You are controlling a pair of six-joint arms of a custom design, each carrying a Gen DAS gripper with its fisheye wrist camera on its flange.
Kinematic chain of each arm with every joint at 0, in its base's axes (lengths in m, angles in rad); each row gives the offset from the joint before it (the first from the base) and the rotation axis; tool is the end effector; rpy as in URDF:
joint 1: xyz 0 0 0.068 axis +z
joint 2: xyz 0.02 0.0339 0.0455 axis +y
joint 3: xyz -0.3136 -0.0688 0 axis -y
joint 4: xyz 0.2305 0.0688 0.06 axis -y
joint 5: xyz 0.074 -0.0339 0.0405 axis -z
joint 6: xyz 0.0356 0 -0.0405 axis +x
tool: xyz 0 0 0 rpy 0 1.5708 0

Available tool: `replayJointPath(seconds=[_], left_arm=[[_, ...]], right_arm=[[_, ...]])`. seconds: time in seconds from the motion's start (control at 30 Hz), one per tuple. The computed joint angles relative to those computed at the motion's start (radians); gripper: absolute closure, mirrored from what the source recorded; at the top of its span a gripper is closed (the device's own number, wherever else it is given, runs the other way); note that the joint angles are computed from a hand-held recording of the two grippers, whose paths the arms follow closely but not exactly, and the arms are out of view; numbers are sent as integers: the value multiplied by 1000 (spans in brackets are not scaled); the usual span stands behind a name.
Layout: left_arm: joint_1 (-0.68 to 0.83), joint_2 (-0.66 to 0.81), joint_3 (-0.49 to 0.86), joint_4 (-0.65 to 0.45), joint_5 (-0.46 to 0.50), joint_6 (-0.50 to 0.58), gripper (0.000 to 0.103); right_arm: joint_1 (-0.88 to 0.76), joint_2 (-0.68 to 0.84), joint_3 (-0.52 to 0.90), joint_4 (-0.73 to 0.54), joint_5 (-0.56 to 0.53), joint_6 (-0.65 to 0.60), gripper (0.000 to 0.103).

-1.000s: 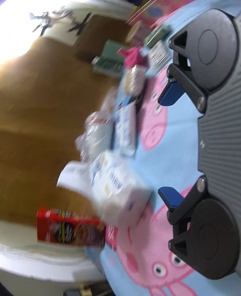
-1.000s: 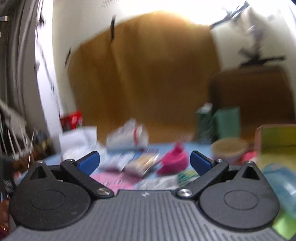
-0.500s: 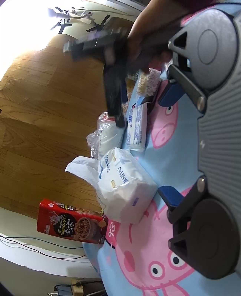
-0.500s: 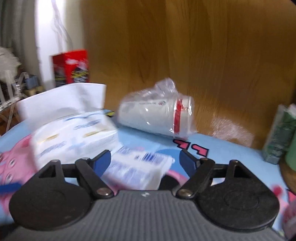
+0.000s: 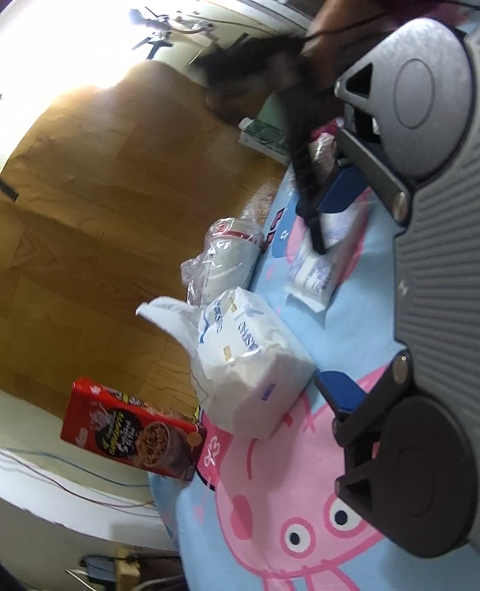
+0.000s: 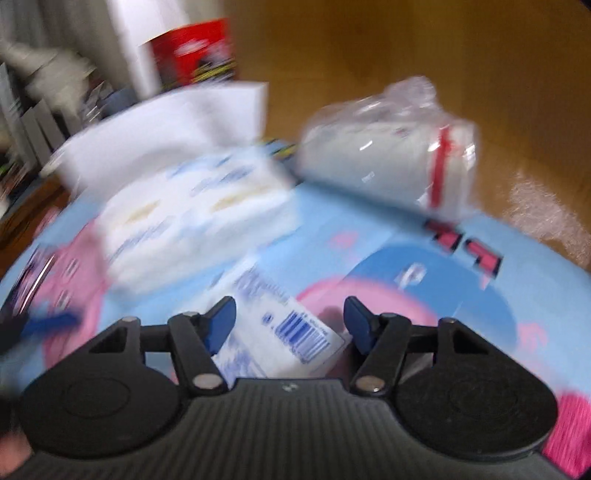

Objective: Organize soft objects

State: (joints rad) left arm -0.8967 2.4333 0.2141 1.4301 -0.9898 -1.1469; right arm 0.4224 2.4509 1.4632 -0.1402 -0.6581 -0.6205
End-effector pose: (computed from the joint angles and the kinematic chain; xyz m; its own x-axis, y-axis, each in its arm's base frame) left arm 0.1685 -0.1632 0.0312 -0.2380 -0.5036 -0.8305 -0.3786 0.8356 -0.3981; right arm 0.4312 0.2177 0.0616 -0.3429 -0.6585 -0.6700 -0.9376 0.2843 0.2004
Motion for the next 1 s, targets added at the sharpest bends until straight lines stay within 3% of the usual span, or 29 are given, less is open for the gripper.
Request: replayJointPath(seconds=[0.2,0.3,0.37,0.43,0.47,0.67,0.73,0.87,1.0], left_arm=[[21,52,-48,114,26,-70,7],[24,54,-53,111,23,-96,7],[29,56,-55,117,30,-99,7],[30,49,-51,101,31,-99,7],[29,44,-47,88,32,-97,7],[34,2,-15,1,49,-46,7],[38,-3,-8,-3,62,-15,7],[41,-11,4,-11,83,38,7],[38,1,0,39,119,98,7]], right_arm=[[-72,-147,-372,225,-89,-126,41],[-92,-188,-500,394,-99,-57,24],[-88,-178,-494,438,-117,20,21],[-87,-180,-519,500,-139,79,7],[-80,-181,-541,542,-141,93,6],[-11,-135,-584,655,-1,51,9],[-28,-139,-602,671,-32,39,23],[-84,-165,-678,674,-88,-45,24],[-196,-215,-752,520,-186,-317,24]])
